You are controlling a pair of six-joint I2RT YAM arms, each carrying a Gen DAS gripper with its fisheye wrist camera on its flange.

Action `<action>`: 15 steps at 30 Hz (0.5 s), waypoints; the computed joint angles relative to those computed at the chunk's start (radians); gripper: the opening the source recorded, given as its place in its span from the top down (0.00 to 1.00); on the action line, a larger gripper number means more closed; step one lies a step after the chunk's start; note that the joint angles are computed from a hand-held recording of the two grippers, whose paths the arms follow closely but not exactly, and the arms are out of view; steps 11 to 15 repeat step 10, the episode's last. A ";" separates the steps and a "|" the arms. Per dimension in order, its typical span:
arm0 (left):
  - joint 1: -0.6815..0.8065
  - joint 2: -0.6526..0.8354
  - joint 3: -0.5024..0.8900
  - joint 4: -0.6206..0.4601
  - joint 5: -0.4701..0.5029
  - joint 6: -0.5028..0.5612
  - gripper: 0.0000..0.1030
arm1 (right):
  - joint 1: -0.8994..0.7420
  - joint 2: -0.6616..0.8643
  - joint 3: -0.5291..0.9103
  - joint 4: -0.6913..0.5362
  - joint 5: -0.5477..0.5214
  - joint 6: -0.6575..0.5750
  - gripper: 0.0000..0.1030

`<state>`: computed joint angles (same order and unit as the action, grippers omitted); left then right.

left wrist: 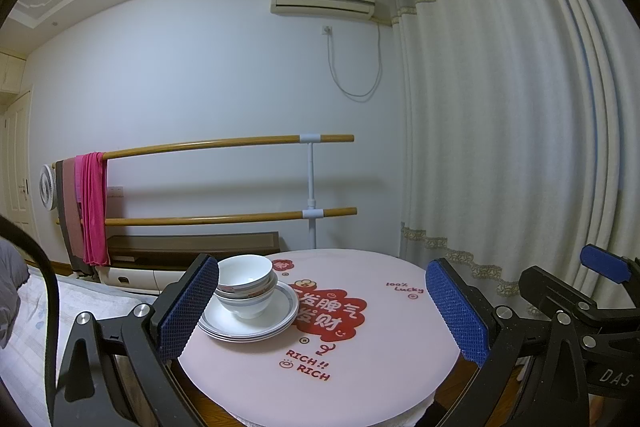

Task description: Organize plates and bowls

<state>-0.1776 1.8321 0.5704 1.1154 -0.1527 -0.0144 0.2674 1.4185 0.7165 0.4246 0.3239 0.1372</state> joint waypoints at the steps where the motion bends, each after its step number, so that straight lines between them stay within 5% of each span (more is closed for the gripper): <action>1: 0.000 0.000 0.000 -0.001 0.000 0.000 0.01 | -0.001 0.002 0.001 0.001 -0.001 0.000 0.00; 15: 0.000 0.002 -0.001 -0.002 -0.004 0.001 0.01 | -0.003 -0.004 -0.005 0.000 -0.005 0.002 0.00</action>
